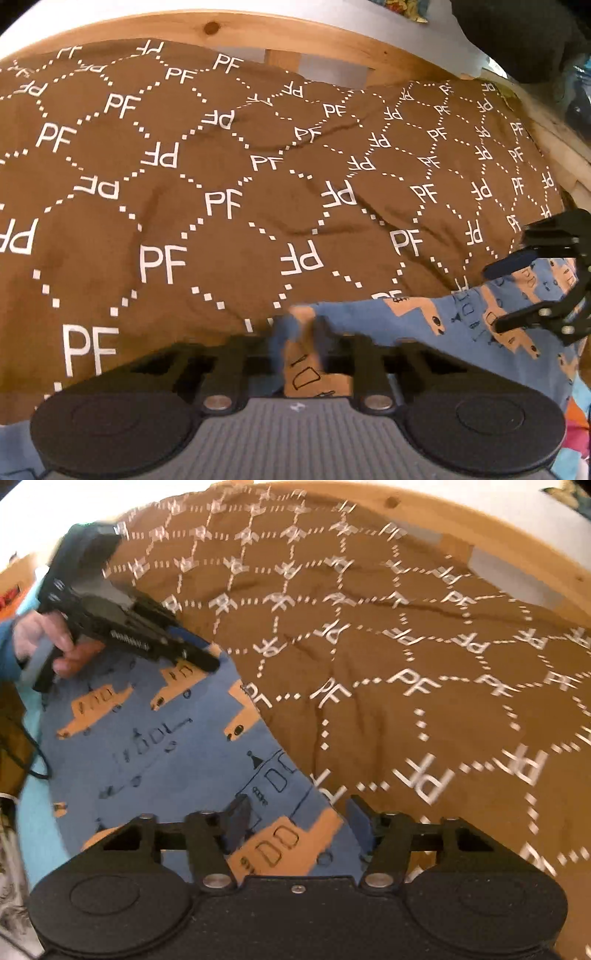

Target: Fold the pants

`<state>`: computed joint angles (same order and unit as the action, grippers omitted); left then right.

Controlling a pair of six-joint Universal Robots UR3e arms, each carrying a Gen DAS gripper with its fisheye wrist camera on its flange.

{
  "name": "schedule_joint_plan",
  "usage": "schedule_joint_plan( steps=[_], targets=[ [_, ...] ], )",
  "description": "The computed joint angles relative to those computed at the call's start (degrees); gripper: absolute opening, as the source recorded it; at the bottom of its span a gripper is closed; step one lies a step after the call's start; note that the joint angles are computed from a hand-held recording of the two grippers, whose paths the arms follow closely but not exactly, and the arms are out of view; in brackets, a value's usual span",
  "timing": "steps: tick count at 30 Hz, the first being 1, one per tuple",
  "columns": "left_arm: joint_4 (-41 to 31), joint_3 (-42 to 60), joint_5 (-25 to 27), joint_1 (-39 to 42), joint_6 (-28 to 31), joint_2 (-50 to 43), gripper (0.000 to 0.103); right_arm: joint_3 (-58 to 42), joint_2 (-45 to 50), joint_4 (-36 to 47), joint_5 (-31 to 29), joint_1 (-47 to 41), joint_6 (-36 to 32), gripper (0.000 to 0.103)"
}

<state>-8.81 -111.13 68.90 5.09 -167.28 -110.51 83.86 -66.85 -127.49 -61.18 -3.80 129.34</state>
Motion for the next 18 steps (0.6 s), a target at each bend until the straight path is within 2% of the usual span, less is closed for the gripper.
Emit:
schedule_joint_plan(
  steps=[1, 2, 4, 5, 7, 10, 11, 12, 13, 14, 16, 18],
  targets=[
    [0.5, 0.0, 0.9, -0.6, -0.3, 0.0, 0.008, 0.0, 0.5, -0.6, -1.0, 0.8, 0.4, 0.038],
    [1.3, -0.3, 1.6, -1.1, -1.0, 0.3, 0.008, 0.0, 1.3, -2.1, -2.2, 1.7, 1.0, 0.017],
    [5.7, -1.7, 3.0, -2.0, -2.1, 0.9, 0.007, 2.7, 1.0, -7.7, -3.9, 2.5, 2.0, 0.006],
    [8.2, -2.3, 3.4, -2.4, -2.0, 1.1, 0.007, 3.7, 0.6, -9.3, -4.1, 2.5, 3.2, 0.003],
    [11.7, -2.7, 5.6, -3.9, -1.2, 0.7, 0.007, 6.0, 0.0, -12.2, -4.3, 2.1, 5.8, 0.003],
    [14.0, -1.1, 11.8, -7.5, 2.0, -3.3, 0.009, 10.1, -0.4, -18.5, -5.5, 2.7, 6.8, 0.005],
    [12.9, -0.4, 13.9, -8.5, 2.4, -4.0, 0.010, 11.2, -0.8, -20.2, -5.7, 2.7, 7.5, 0.010],
    [12.3, 0.0, 16.1, -9.3, 1.6, -4.2, 0.015, 12.4, -1.6, -21.7, -5.9, 2.6, 9.6, 0.016],
    [12.7, -0.6, 16.9, -9.6, 0.9, -3.5, 0.016, 13.4, -1.9, -23.5, -6.0, 2.7, 11.4, 0.028],
    [14.0, -2.4, 16.9, -9.2, 0.6, -1.8, 0.019, 16.0, -3.5, -26.2, -4.7, 2.2, 12.2, 0.035],
    [14.3, -5.8, 16.9, -8.8, 0.1, 2.7, 0.038, 21.2, -6.6, -31.3, -2.5, 1.8, 12.9, 0.036],
    [12.5, -9.7, 15.8, -7.4, -0.2, 7.9, 0.038, 25.5, -9.5, -33.6, 1.0, 1.9, 13.5, 0.036]
  ],
)
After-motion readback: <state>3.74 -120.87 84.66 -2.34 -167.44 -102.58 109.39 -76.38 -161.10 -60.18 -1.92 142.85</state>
